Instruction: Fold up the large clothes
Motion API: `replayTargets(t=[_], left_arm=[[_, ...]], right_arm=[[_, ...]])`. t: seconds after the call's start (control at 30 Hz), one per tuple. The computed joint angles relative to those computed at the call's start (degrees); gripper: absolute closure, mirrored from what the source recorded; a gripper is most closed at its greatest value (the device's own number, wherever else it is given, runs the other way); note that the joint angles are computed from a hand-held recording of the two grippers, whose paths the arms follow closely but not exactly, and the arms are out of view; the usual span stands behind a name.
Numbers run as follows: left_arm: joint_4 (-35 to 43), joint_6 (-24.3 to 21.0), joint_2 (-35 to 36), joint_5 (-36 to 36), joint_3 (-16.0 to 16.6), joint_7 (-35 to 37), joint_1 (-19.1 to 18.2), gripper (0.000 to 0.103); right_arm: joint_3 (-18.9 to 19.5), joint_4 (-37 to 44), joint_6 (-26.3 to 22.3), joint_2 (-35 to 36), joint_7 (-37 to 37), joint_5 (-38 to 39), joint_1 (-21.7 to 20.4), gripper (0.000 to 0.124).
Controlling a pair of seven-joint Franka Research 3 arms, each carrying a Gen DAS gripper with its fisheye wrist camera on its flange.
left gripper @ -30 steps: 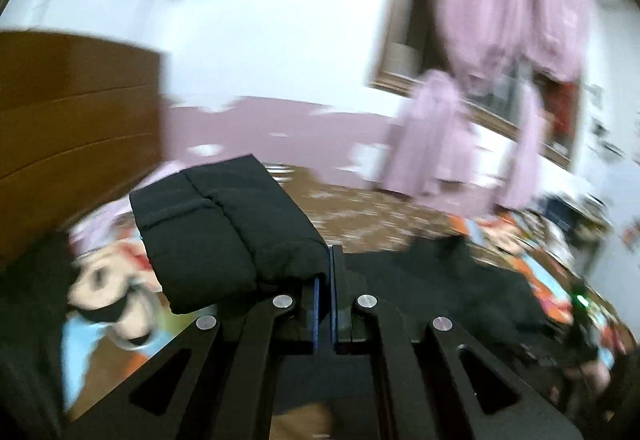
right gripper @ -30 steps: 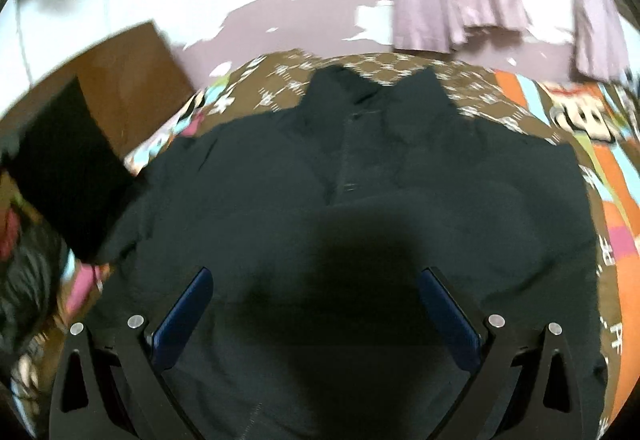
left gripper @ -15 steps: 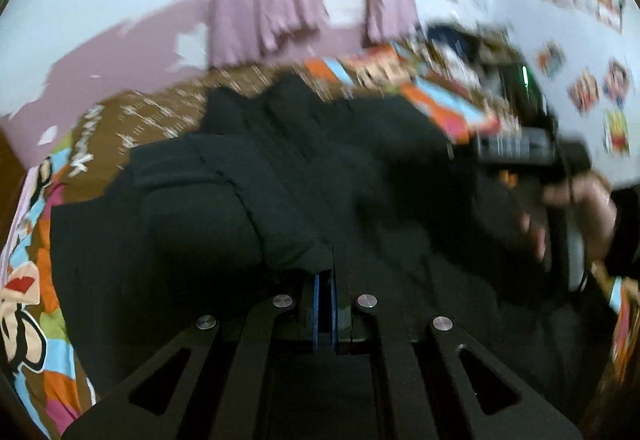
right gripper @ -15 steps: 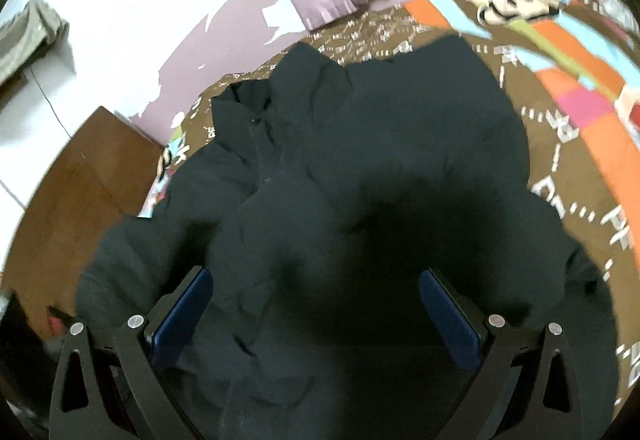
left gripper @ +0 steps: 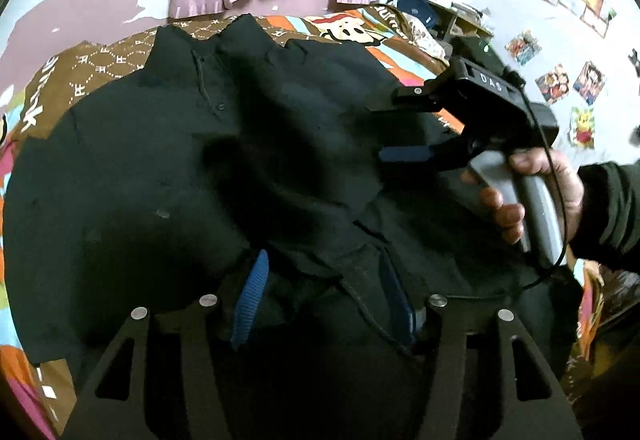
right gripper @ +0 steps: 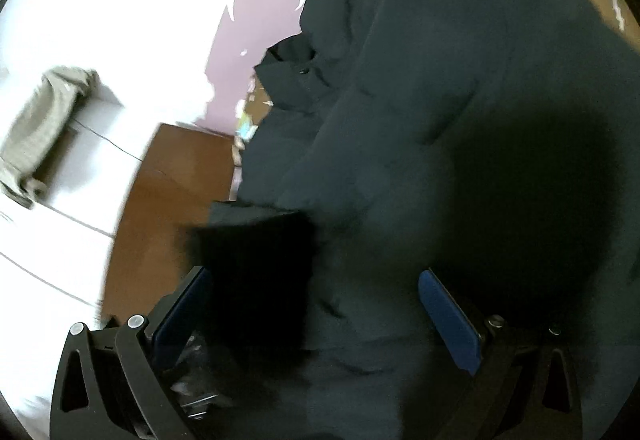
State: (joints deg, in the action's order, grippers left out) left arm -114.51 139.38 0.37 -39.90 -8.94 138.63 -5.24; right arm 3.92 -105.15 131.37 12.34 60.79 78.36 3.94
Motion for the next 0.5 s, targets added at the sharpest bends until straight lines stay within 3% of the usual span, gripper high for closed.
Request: replayTargets(t=[0.17, 0.2, 0.27, 0.33, 0.4, 0.5], left_arm=[[0.37, -1.5, -0.87, -1.75, 0.76, -2.56, 1.01, 0.051], [-0.26, 0.18, -1.4, -2.36, 0.86, -2.91, 1.03, 0.05], [-1.8, 2.74, -2.69, -4.31, 1.24, -2.53, 0.92, 0.037], [-2.43, 4.83, -3.25, -5.49, 1.67, -2.92, 0.74, 0.03], [-2.57, 6.86, -3.43, -5.86, 1.99, -4.49, 0.63, 0.03], [-3.03, 11.17, -3.52, -4.95, 2.21, -7.69, 0.52, 0.03]], right_arm=[[-0.08, -1.01, -3.09, 1.31, 5.02, 2.12, -0.95, 0.023], [-0.17, -1.03, -2.77, 1.3, 5.61, 0.83, -0.77, 0.028], [-0.43, -0.37, -2.27, 1.35, 7.71, -4.67, 0.02, 0.036], [-0.45, -0.02, -0.72, 1.0, 9.39, -10.73, 1.26, 0.044], [-0.31, 0.11, -0.06, 0.81, 10.28, -14.41, 1.91, 0.053], [-0.15, -0.49, 1.9, 0.52, 12.56, -17.73, 2.75, 0.079]])
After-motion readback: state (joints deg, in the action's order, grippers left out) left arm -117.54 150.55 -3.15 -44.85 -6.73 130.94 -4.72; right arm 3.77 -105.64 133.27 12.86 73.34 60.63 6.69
